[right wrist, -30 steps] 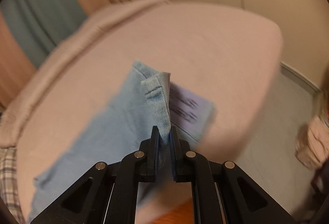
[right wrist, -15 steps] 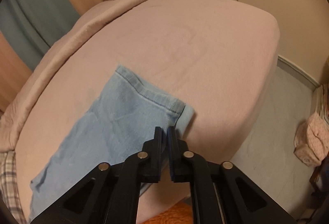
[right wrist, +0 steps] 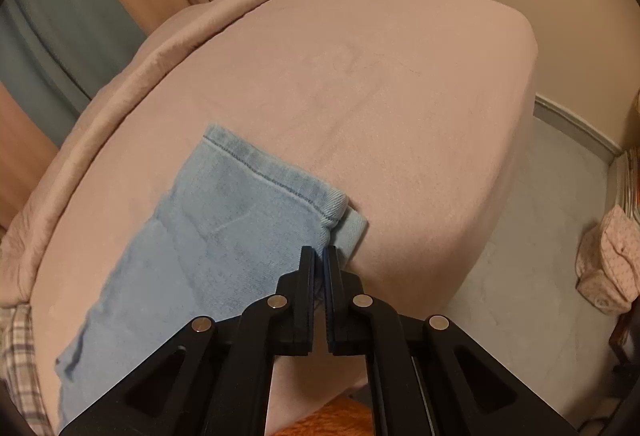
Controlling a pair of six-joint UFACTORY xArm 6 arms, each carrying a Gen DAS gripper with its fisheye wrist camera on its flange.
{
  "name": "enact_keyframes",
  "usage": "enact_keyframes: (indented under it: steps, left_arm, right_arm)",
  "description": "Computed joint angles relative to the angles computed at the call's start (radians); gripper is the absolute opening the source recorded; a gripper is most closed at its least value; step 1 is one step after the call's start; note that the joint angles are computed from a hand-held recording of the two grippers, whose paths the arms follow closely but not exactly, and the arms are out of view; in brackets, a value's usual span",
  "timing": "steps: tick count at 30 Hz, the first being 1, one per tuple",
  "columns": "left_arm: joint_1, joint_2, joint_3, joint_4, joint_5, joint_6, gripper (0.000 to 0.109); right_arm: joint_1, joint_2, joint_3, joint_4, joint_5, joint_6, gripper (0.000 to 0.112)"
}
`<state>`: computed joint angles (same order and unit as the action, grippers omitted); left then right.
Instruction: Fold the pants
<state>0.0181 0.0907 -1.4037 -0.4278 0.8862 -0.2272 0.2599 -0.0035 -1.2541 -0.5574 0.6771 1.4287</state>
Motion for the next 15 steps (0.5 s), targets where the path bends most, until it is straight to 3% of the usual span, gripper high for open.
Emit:
enact_keyframes:
  steps: [2,4,6,8,9,11,12,15]
  left_arm:
    - [0.002,-0.007,-0.022,0.002,0.04,0.005,0.024]
    - [-0.007,-0.022,-0.036,0.038,0.057,-0.017,0.039]
    - [-0.016,-0.041,-0.048,0.085,0.056,-0.048,0.063]
    - [-0.019,-0.055,-0.075,0.112,0.056,-0.061,0.072]
    - [-0.02,-0.053,-0.089,0.124,0.058,-0.071,0.074]
    - [-0.025,-0.044,-0.126,0.147,0.058,-0.093,0.075]
    - [-0.031,-0.037,-0.145,0.161,0.054,-0.103,0.078]
    - [-0.048,-0.021,-0.187,0.215,0.048,-0.141,0.081]
  right_arm:
    - [0.001,0.0,-0.01,0.013,0.016,-0.01,0.004]
    - [0.014,0.005,-0.045,0.005,0.092,-0.018,0.004]
    - [0.032,0.002,-0.08,-0.033,0.175,-0.021,0.004]
    - [0.039,-0.009,-0.094,-0.072,0.202,-0.019,0.009]
    - [0.038,-0.011,-0.104,-0.083,0.202,-0.045,0.012]
    - [0.027,-0.007,-0.12,-0.095,0.168,-0.076,0.038]
    - [0.017,0.005,-0.136,-0.098,0.14,-0.093,0.044]
    - [-0.004,0.07,-0.215,-0.043,0.109,-0.196,0.049]
